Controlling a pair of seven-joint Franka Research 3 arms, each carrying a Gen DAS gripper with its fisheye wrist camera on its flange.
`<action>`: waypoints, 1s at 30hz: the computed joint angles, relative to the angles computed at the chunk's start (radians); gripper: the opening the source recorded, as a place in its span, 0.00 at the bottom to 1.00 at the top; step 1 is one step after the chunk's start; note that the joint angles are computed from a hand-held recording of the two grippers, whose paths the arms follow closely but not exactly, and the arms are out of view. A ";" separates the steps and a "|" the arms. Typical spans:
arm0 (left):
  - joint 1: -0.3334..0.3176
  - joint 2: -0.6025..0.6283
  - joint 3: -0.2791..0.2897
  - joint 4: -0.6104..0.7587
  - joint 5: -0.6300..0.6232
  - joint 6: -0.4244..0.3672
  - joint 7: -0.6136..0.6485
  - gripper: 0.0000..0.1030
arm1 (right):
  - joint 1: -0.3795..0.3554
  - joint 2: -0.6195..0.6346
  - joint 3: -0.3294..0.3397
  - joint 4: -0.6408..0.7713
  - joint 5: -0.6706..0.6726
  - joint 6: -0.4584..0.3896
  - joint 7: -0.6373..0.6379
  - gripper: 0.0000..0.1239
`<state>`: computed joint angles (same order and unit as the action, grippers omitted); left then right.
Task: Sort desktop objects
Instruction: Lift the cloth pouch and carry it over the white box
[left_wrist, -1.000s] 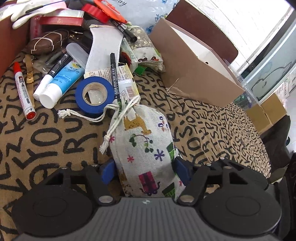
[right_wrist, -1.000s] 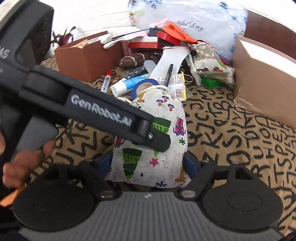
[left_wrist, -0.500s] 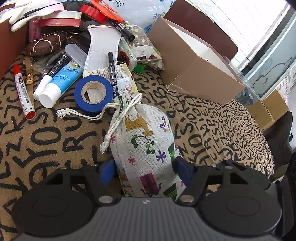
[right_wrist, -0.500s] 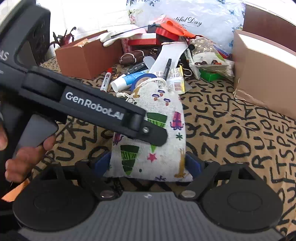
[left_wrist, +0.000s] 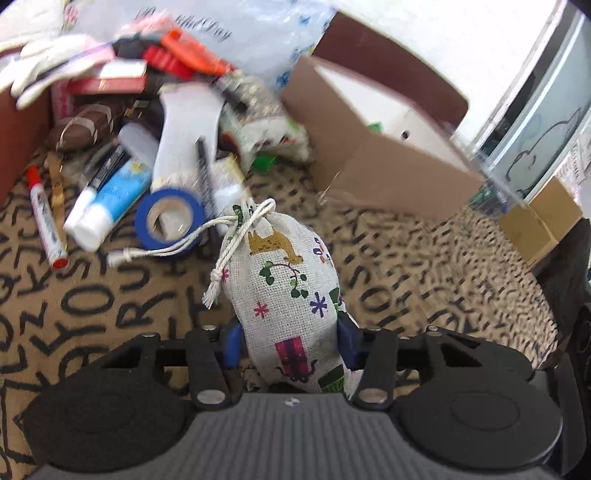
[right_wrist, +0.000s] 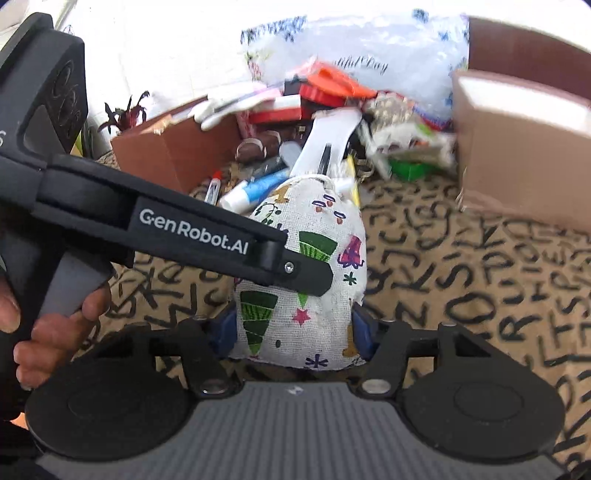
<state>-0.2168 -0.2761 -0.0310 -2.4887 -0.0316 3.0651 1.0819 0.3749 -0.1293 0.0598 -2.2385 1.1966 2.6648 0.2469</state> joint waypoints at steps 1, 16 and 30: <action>0.010 0.000 -0.012 0.007 0.012 0.012 -0.005 0.50 | 0.000 -0.008 -0.003 0.000 0.018 0.007 -0.024 0.48; -0.111 0.292 0.034 0.479 -0.226 0.110 0.381 0.50 | -0.065 0.105 -0.025 0.291 0.337 0.135 -0.366 0.47; 0.092 0.846 -0.222 1.251 -0.260 -0.189 0.496 0.50 | -0.176 0.535 -0.024 0.794 -0.148 0.168 0.057 0.47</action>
